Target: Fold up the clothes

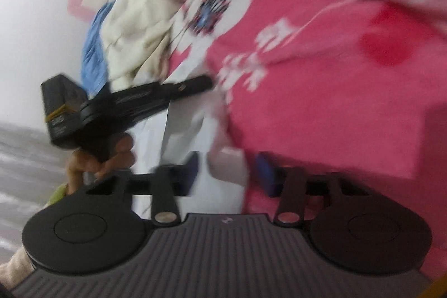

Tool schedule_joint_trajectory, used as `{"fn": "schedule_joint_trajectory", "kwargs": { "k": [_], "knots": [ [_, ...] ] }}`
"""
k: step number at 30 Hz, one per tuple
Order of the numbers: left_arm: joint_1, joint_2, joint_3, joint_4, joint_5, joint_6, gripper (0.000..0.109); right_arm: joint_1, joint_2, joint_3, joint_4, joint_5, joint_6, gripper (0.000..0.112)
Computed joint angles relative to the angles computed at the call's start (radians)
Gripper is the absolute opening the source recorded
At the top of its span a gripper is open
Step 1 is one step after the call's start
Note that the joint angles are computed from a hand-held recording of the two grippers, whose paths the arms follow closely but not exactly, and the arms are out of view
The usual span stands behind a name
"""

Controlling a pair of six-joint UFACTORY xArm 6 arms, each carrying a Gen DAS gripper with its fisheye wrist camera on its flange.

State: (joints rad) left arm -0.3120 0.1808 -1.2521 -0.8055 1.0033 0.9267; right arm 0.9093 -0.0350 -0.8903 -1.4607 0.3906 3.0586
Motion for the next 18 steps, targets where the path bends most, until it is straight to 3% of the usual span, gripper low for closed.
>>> {"fn": "schedule_joint_trajectory", "kwargs": {
  "k": [2, 5, 8, 11, 12, 14, 18],
  "knots": [
    [0.053, 0.005, -0.006, -0.089, 0.050, 0.010, 0.001, 0.017, 0.020, -0.030, 0.032, 0.015, -0.112, 0.005],
    [0.158, 0.049, -0.036, -0.248, 0.171, -0.021, 0.001, 0.089, 0.037, -0.085, 0.087, 0.132, -0.289, 0.003],
    [0.210, 0.094, -0.048, -0.322, 0.194, -0.067, 0.001, 0.157, 0.075, -0.156, 0.138, 0.253, -0.516, 0.003],
    [0.224, 0.139, -0.074, -0.313, 0.185, -0.119, 0.003, 0.167, 0.101, -0.177, 0.186, 0.263, -0.631, 0.002],
    [0.223, 0.146, -0.081, -0.297, 0.181, -0.127, 0.006, 0.168, 0.101, -0.173, 0.188, 0.261, -0.635, 0.002],
    [0.223, 0.156, -0.097, -0.268, 0.175, -0.147, 0.028, 0.163, 0.072, -0.135, 0.158, 0.239, -0.554, 0.004],
    [0.236, 0.118, -0.090, -0.252, 0.161, -0.098, 0.042, 0.157, 0.013, -0.062, 0.112, 0.212, -0.411, 0.007]
  ]
}}
